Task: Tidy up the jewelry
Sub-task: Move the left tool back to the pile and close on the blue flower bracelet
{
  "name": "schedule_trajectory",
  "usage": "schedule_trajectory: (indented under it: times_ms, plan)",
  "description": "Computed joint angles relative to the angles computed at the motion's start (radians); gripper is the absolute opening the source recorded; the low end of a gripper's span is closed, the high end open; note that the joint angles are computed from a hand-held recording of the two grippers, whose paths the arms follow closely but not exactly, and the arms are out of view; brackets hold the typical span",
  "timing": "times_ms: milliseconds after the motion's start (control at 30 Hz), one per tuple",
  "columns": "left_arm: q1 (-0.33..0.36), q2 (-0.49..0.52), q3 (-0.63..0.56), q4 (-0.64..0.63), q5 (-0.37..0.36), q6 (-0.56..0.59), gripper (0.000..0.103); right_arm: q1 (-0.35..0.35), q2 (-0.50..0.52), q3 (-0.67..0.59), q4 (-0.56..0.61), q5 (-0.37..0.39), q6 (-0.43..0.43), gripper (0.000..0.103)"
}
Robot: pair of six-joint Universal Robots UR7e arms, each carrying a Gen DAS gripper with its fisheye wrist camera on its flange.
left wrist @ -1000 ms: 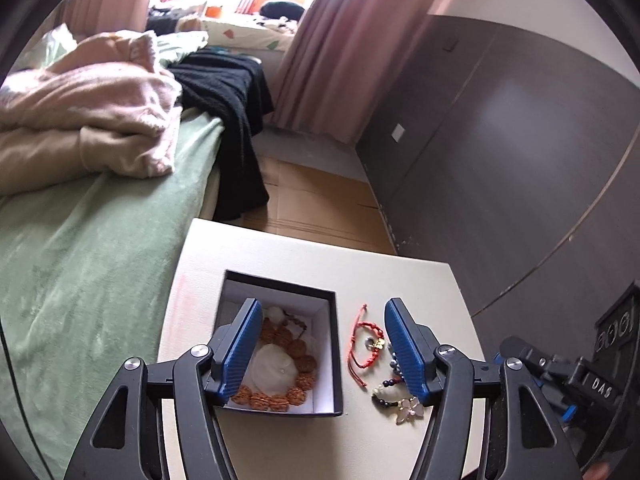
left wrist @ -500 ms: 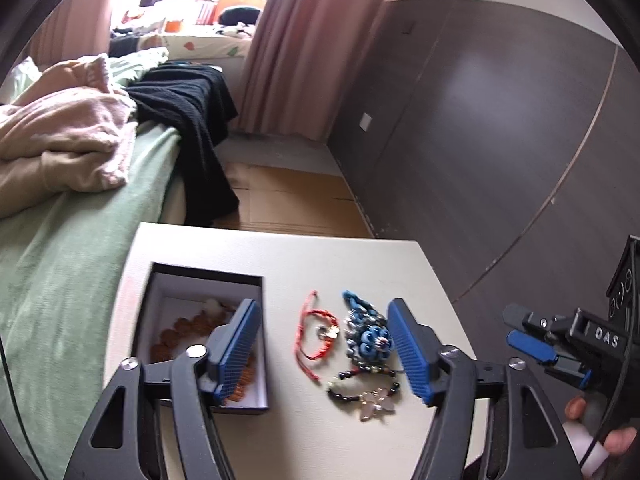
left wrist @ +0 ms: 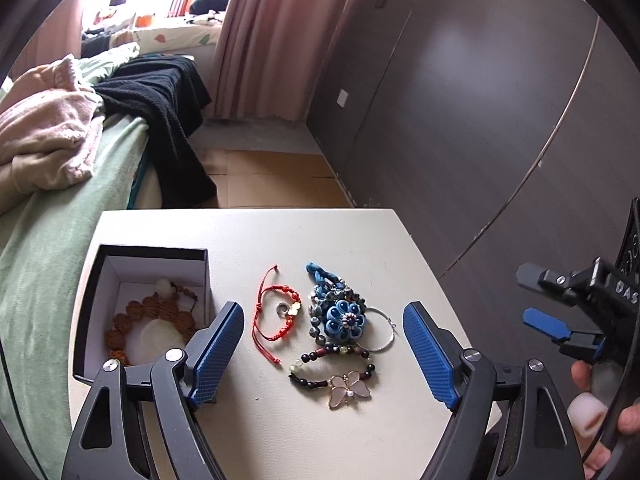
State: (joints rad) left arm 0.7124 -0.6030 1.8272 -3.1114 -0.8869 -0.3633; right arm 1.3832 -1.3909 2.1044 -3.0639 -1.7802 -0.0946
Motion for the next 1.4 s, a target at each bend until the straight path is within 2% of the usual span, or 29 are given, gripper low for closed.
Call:
schedule_trajectory:
  times_ms: [133, 400, 467, 533, 633, 767, 900, 1067, 1200, 1400]
  plan:
    - [0.008, 0.009, -0.014, 0.027, -0.001, -0.019, 0.082, -0.022, -0.016, -0.003, 0.031, 0.044, 0.006, 0.09]
    - [0.022, 0.039, -0.053, 0.07, -0.009, -0.012, 0.082, -0.054, -0.015, -0.027, 0.092, 0.057, 0.045, 0.09]
    - [0.028, 0.05, -0.063, 0.06, -0.022, 0.0, 0.078, -0.059, -0.014, -0.03, 0.092, 0.058, 0.049, 0.09]
    - [0.036, 0.063, -0.087, 0.076, -0.032, 0.002, 0.067, -0.061, -0.01, -0.036, 0.096, 0.058, 0.052, 0.09]
    - [0.05, 0.09, -0.131, 0.116, -0.05, 0.01, 0.056, -0.063, -0.003, -0.043, 0.103, 0.059, 0.067, 0.09]
    - [0.06, 0.12, -0.169, 0.154, -0.063, 0.026, 0.056, -0.062, 0.015, -0.063, 0.109, 0.039, 0.082, 0.09]
    - [0.068, 0.15, -0.209, 0.194, -0.071, 0.038, 0.05, -0.066, 0.03, -0.082, 0.128, 0.03, 0.101, 0.09]
    - [0.077, 0.186, -0.246, 0.251, -0.051, 0.036, 0.05, -0.07, 0.036, -0.091, 0.149, 0.029, 0.118, 0.09]
    - [0.075, 0.196, -0.251, 0.257, -0.025, 0.043, 0.045, -0.066, 0.04, -0.094, 0.158, 0.024, 0.109, 0.09]
    - [0.073, 0.198, -0.253, 0.268, -0.005, 0.067, 0.027, -0.062, 0.042, -0.094, 0.168, 0.018, 0.105, 0.09]
